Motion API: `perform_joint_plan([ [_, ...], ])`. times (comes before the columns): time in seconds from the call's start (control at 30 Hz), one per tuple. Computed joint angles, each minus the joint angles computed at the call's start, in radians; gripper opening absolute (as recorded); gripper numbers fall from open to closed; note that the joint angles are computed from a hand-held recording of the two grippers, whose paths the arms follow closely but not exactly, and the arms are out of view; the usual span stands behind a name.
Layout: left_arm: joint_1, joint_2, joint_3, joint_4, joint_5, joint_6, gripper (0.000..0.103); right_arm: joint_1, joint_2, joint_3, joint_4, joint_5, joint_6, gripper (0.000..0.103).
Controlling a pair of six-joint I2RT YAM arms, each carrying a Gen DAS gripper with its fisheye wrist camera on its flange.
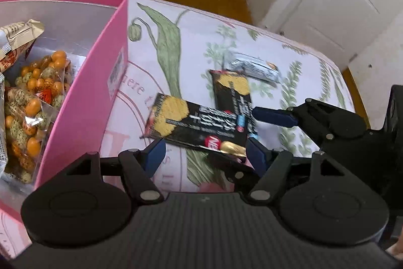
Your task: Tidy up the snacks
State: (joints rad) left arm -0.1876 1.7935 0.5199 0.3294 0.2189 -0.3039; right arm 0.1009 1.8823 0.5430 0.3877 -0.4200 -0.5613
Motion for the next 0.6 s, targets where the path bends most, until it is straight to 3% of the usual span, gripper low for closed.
perform_joint_plan([
  [0.3, 0.072, 0.148, -0.018, 0.164, 0.119, -0.027, 0.07, -0.005, 0.11, -0.003, 0.145, -0.06, 0.041, 0.086],
  [0.43, 0.092, 0.178, -0.019, 0.185, 0.159, -0.061, 0.07, -0.019, 0.08, -0.073, 0.179, -0.11, 0.088, 0.083],
  [0.5, 0.1, 0.168, -0.036, 0.19, 0.181, -0.062, 0.07, -0.041, 0.043, -0.115, 0.145, -0.164, 0.085, 0.078],
  [0.6, 0.094, 0.14, -0.075, 0.201, 0.175, -0.029, 0.07, -0.093, 0.025, -0.152, 0.073, -0.289, 0.09, 0.078],
])
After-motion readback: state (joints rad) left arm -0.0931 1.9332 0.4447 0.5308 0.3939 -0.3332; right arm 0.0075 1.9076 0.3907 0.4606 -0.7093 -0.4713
